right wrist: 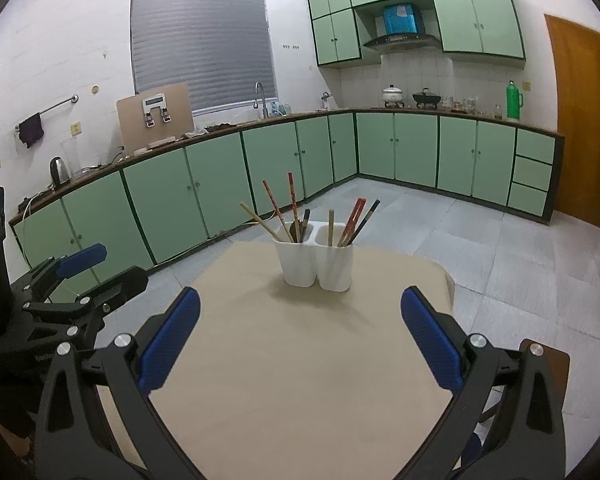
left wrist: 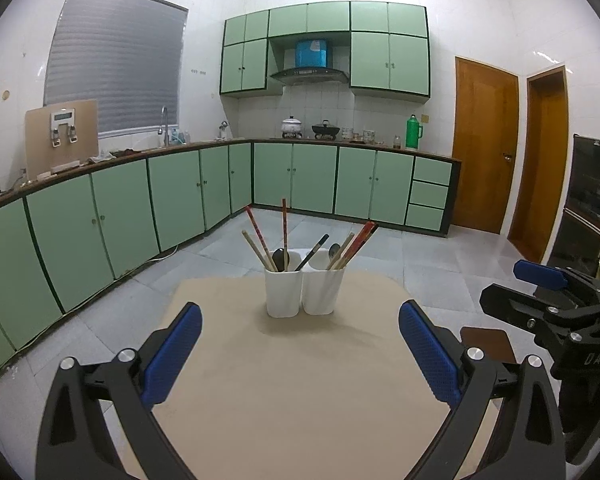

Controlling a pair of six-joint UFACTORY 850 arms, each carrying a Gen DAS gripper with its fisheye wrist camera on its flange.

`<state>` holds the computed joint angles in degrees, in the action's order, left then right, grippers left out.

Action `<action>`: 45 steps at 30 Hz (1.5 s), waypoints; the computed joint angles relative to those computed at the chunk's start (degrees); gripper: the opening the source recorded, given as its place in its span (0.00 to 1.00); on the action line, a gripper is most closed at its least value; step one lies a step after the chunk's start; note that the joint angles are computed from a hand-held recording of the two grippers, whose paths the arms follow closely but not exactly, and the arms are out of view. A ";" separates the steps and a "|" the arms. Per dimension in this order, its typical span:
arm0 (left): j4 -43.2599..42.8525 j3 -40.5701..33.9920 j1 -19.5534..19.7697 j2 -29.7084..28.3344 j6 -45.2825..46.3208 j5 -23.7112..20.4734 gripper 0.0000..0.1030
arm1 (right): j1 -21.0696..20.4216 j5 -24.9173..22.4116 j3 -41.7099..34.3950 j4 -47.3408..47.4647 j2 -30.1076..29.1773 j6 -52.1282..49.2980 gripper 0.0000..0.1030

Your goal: Organize utensils

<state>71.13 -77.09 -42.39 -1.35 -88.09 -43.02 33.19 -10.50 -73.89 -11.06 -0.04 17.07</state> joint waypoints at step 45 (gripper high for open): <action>3.76 1.29 -2.25 1.95 -2.31 -3.52 0.94 | 1.20 1.43 1.86 -9.21 1.92 8.56 0.95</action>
<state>74.89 -75.79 -44.64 0.60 -90.40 -46.54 34.39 -9.07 -72.03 -20.28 1.88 25.63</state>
